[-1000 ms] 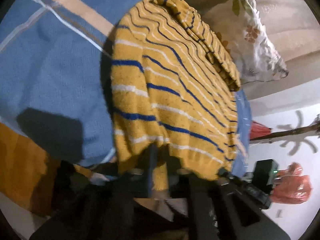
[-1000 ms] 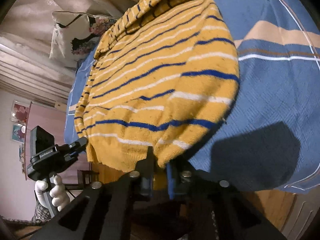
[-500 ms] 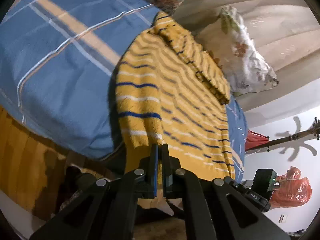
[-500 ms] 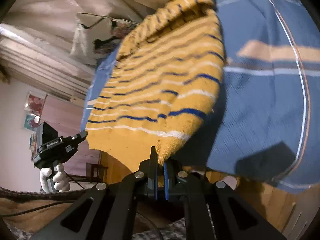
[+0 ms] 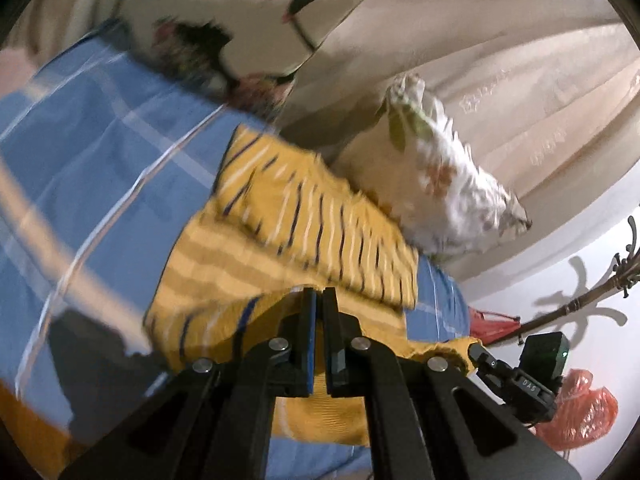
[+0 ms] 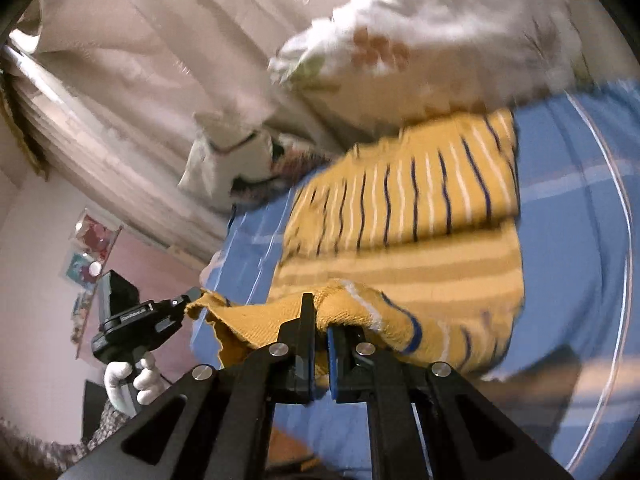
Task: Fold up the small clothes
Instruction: 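Grasp the hem with both grippers and fold it up toward the collar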
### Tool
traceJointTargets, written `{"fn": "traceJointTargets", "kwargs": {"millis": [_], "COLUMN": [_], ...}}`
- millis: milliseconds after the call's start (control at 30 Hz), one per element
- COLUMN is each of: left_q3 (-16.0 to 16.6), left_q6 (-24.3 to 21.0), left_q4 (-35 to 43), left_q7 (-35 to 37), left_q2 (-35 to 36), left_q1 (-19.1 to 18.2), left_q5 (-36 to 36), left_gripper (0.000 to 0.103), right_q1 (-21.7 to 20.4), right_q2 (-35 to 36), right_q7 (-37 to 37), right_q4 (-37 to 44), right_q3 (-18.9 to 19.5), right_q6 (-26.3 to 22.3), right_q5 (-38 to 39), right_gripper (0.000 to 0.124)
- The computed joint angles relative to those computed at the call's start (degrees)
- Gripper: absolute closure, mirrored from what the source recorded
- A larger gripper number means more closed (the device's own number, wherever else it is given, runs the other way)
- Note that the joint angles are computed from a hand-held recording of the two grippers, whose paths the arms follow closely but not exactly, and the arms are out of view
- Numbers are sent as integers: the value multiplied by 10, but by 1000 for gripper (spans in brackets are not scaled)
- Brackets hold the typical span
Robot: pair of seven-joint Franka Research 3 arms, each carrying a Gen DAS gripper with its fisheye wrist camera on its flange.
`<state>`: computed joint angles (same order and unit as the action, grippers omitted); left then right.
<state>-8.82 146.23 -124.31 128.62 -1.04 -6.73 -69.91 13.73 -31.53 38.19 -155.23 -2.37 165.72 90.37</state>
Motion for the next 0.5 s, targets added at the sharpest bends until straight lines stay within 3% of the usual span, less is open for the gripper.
{"fn": "traceJointTargets", "kwargs": {"millis": [100,200,300,400,500], "left_q3": [-10,-20,-12,-30,-55], "left_q6": [11,18,6,-28,-48], "left_q4": [118,242,371,458,493], "left_q7": [-39,-108,-185,-214,-221], "left_q2": [103,212,318,384,410], "left_q1": [2,0,-15,2,27], "left_q5": [47,133,229,255,265], "left_gripper": [100,100,100,100,98], "right_q1": [-18,-39,-66,-88,-119], "right_q2": [98,205,313,391,434], "right_q7": [1,49,186,329,360], "right_q4": [90,178,252,301,335], "right_q3": [-15,-18,-14,-19,-5], "right_q6": [4,26,54,38,12], "right_q5": [-14,-58,-182,-320,-325], "right_gripper": [119,119,117,114,113]}}
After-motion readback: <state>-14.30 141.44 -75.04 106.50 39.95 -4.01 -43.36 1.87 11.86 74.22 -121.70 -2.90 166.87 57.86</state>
